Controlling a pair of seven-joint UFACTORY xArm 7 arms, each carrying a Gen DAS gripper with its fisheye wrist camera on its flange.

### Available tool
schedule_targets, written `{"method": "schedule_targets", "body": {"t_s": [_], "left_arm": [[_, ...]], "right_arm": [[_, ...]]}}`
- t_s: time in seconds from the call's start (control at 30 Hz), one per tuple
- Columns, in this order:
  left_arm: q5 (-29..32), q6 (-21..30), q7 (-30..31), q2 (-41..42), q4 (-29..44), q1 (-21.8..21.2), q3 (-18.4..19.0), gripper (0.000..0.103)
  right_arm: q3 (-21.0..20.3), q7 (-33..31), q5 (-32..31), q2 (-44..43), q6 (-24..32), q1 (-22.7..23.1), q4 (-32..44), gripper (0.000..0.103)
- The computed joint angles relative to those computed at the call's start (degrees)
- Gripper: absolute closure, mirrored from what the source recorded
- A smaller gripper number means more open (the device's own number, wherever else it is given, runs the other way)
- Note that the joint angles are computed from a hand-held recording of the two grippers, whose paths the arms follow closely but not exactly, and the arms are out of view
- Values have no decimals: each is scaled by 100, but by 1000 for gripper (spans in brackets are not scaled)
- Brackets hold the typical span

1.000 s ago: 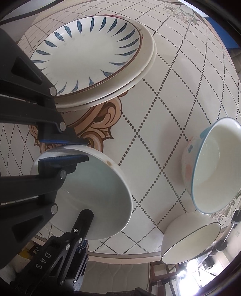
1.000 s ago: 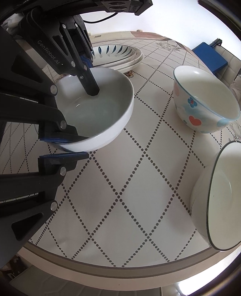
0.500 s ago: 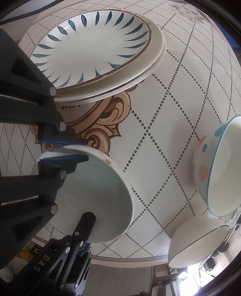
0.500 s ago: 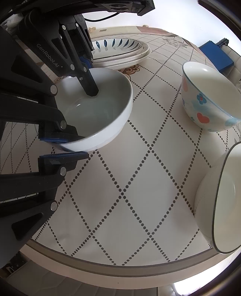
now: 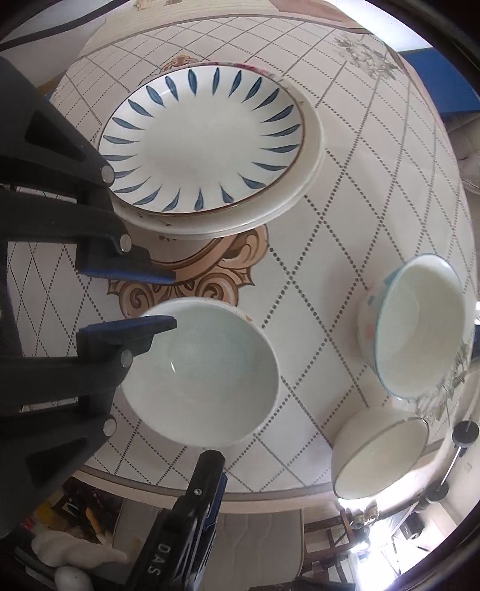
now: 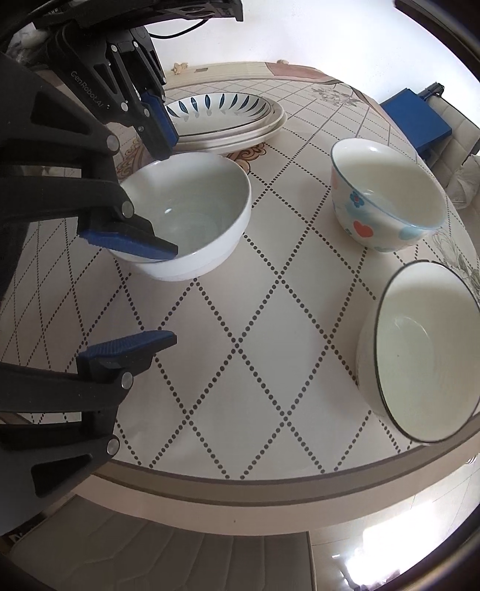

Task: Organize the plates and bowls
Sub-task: 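Set the plain white bowl down and open both tools, then grasp the rim of the dark-rimmed white bowl with both tools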

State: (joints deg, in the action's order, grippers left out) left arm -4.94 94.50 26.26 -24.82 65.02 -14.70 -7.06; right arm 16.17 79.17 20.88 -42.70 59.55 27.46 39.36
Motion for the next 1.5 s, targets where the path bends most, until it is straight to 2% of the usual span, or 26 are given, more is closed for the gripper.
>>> {"method": "schedule_targets", "body": {"t_s": [0.03, 0.13, 0.2, 0.27, 0.33, 0.57, 0.73, 0.87, 0.93, 1.03, 1.1, 1.17, 1.33, 1.4, 1.5], "left_arm": [[-68, 20, 7, 36, 134, -26, -9, 80], [-302, 15, -57, 316, 666, -144, -110, 75], [-444, -54, -154, 624, 1050, -237, -205, 67], [-411, -163, -246, 1083, 1533, -355, -358, 63], [-279, -309, -363, 1539, 1954, -499, -511, 55], [315, -154, -787, 3428, 3746, -1278, -793, 55], [981, 178, -531, 4422, 4714, -2045, -775, 55], [1304, 463, -310, 4873, 4995, -2475, -648, 55], [1351, 461, -210, 4950, 4945, -2577, -599, 59], [1333, 552, -117, 4990, 4848, -2640, -561, 78], [1303, 489, -62, 4902, 4650, -2627, -556, 80], [1322, 415, -64, 4807, 4468, -2612, -548, 84], [1126, 501, -174, 4727, 4398, -2439, -532, 90], [1040, 620, -212, 4705, 4423, -2384, -539, 91], [1037, 537, -219, 4550, 4238, -2318, -547, 91]], "right_arm": [[-21, 34, -61, -117, 141, -21, 12, 59], [-84, 135, -195, -572, 412, -150, -70, 55], [-154, 183, -251, -913, 510, -277, -184, 39], [-234, 227, -325, -1238, 583, -453, -307, 33], [-328, 248, -392, -1492, 643, -652, -405, 33], [-633, 205, -509, -1985, 450, -1298, -776, 33], [-735, 320, -417, -2332, 255, -1576, -1223, 33], [-788, 389, -264, -2474, 12, -1615, -1622, 34], [-841, 401, -179, -2570, -115, -1598, -1814, 37], [-877, 405, -39, -2705, -360, -1516, -2061, 51], [-898, 388, 13, -2763, -484, -1464, -2153, 70], [-904, 366, -18, -2647, -454, -1440, -2112, 82], [-899, 378, -117, -2499, -289, -1480, -1988, 86], [-944, 331, -142, -2415, -249, -1497, -1937, 88], [-1007, 270, -104, -2344, -224, -1495, -1884, 89]]}}
